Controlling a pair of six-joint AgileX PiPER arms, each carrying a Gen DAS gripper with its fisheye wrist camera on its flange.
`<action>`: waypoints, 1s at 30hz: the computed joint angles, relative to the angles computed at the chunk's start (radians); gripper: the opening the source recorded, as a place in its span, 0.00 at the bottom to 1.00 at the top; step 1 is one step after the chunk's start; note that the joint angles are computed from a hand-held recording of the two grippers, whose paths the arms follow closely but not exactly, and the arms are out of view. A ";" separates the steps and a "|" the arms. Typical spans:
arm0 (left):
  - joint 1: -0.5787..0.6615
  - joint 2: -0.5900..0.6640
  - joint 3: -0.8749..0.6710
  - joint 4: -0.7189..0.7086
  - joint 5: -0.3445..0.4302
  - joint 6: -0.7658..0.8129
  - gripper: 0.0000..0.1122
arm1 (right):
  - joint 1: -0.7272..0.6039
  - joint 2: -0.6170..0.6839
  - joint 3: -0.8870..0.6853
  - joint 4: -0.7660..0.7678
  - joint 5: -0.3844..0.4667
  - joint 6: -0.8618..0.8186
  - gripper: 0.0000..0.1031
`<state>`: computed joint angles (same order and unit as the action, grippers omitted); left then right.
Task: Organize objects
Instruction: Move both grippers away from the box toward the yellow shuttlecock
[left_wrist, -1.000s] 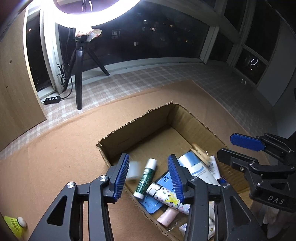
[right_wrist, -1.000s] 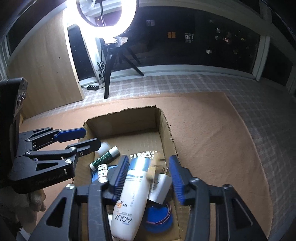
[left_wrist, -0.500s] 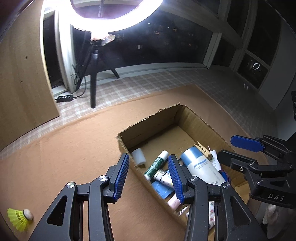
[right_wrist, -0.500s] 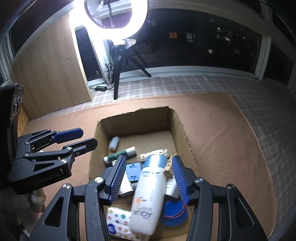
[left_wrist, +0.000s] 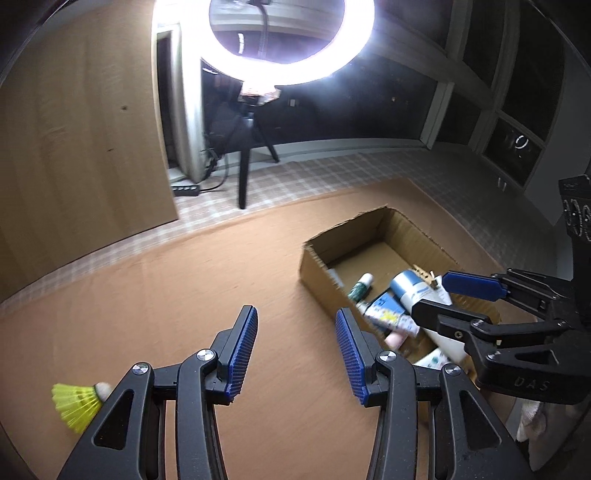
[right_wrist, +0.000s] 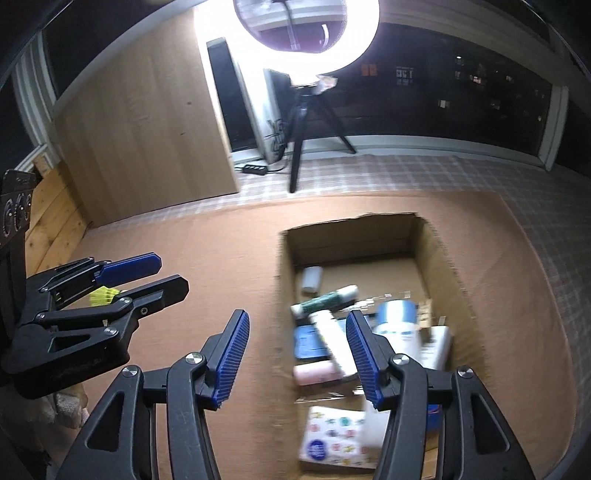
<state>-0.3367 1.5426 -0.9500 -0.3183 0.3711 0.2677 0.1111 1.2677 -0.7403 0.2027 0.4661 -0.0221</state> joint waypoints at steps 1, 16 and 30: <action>0.017 -0.014 0.013 -0.014 0.003 0.021 0.43 | 0.024 0.003 -0.003 -0.017 -0.002 0.032 0.50; 0.448 -0.127 0.163 -0.347 0.115 0.540 0.43 | 0.378 0.190 -0.145 -0.263 -0.044 0.440 0.51; 0.918 -0.032 0.196 -0.497 0.247 0.932 0.43 | 0.498 0.474 -0.386 -0.133 -0.043 0.321 0.51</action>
